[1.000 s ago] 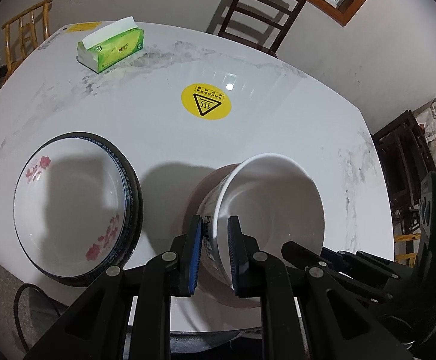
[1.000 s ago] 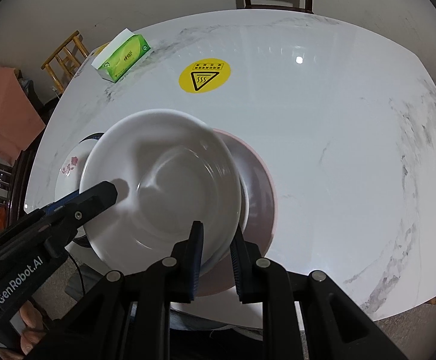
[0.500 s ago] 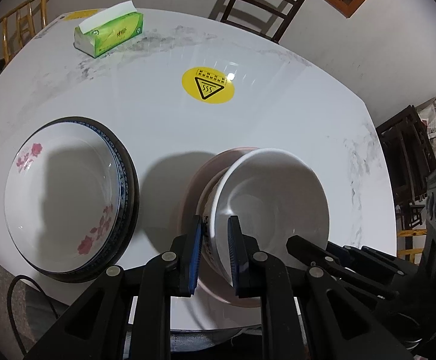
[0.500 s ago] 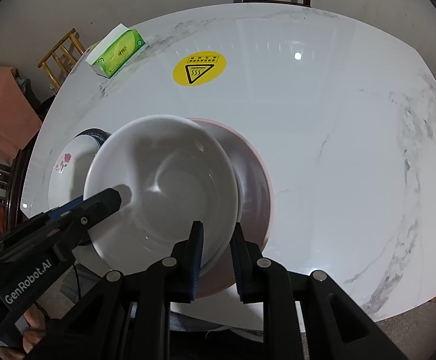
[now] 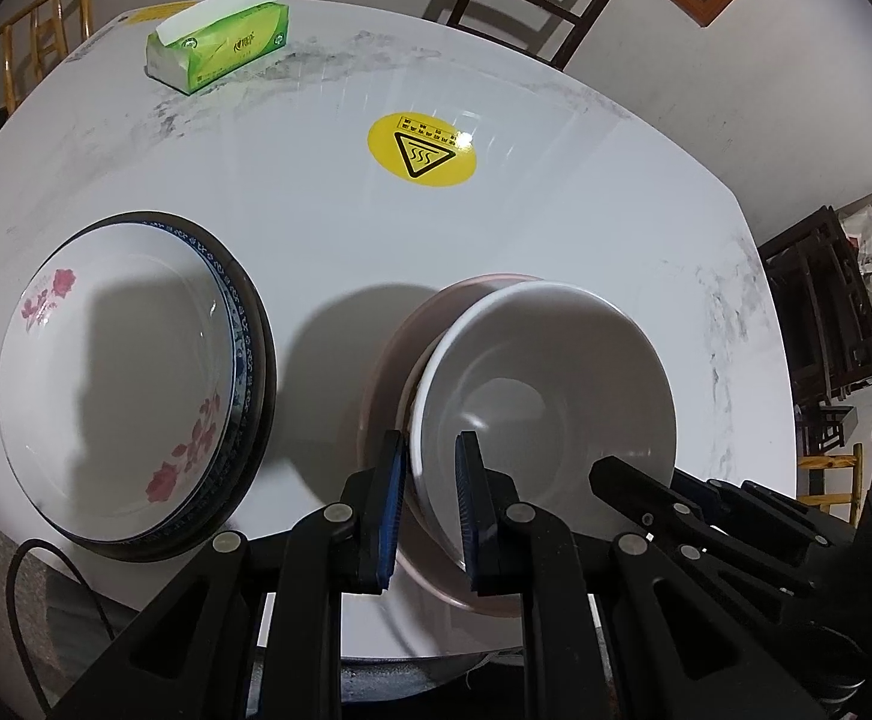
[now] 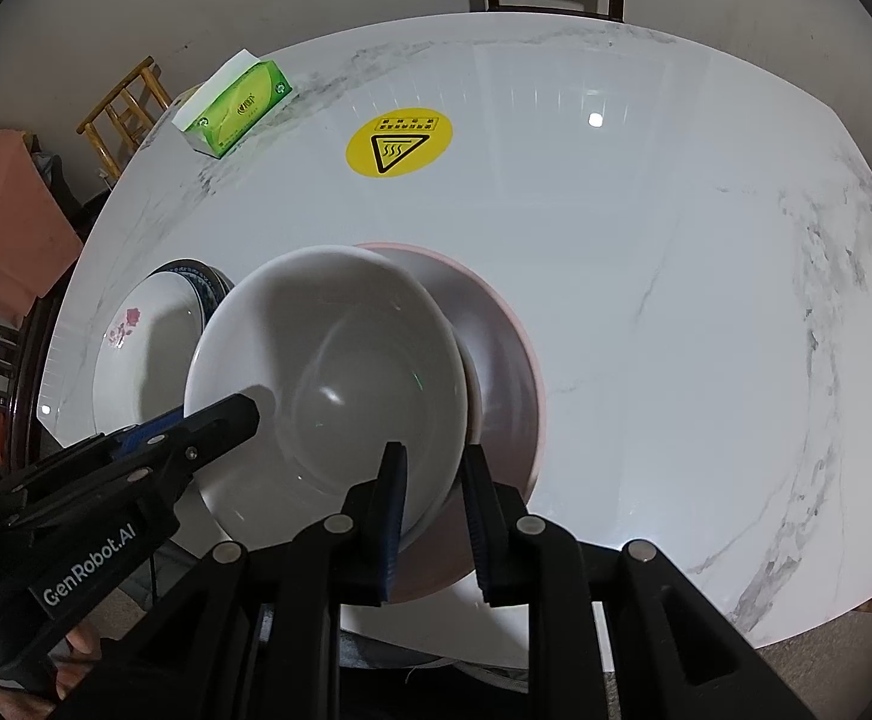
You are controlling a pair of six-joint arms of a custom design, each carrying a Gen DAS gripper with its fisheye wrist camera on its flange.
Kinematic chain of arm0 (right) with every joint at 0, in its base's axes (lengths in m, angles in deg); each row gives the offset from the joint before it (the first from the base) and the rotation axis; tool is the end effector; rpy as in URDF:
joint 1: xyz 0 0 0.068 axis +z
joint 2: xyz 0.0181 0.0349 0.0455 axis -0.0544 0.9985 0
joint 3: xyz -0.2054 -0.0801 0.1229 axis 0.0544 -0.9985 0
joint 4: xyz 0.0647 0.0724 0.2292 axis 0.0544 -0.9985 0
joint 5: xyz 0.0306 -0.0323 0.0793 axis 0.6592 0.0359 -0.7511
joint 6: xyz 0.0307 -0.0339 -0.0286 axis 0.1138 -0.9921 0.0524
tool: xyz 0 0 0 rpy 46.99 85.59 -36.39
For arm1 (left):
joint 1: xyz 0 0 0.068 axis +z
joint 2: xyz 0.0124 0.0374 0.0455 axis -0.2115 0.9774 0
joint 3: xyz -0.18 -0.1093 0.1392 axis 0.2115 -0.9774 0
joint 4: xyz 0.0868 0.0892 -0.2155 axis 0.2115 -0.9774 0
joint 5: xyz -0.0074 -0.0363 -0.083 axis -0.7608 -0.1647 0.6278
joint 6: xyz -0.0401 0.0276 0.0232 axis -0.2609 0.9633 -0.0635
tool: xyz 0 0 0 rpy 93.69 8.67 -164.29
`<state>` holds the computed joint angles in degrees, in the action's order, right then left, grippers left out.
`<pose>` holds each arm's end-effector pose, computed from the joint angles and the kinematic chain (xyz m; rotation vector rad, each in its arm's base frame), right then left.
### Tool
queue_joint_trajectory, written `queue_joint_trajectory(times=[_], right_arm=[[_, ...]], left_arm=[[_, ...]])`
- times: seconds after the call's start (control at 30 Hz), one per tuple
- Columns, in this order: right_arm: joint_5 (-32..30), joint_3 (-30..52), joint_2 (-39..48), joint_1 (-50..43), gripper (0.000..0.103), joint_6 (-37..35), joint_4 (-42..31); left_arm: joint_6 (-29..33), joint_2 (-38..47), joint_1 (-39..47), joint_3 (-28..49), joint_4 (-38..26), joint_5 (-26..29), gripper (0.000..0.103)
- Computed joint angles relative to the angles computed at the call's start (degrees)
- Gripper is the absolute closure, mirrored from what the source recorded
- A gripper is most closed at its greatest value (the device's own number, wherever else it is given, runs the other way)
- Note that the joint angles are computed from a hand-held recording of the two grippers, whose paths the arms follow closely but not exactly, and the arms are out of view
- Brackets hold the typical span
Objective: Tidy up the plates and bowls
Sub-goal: 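Lower the small white bowl into the bowls inside the pink bowl, then open the left gripper and release the small white bowl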
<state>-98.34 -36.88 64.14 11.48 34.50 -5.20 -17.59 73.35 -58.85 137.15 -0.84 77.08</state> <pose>0.2857 0.0825 0.1461 -0.4926 2.6608 0.3623 0.2647 -0.2727 0.2423 -0.4891 2.7212 -0.3771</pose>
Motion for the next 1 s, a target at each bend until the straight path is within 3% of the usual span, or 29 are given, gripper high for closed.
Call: queue_joint_trajectory(times=[1.0], right_arm=[[-1.5, -1.2, -0.8, -0.8, 0.076, -0.3, 0.9]], left_arm=[[0.7, -0.8, -0.1, 0.7, -0.8, -2.2, 0.090]])
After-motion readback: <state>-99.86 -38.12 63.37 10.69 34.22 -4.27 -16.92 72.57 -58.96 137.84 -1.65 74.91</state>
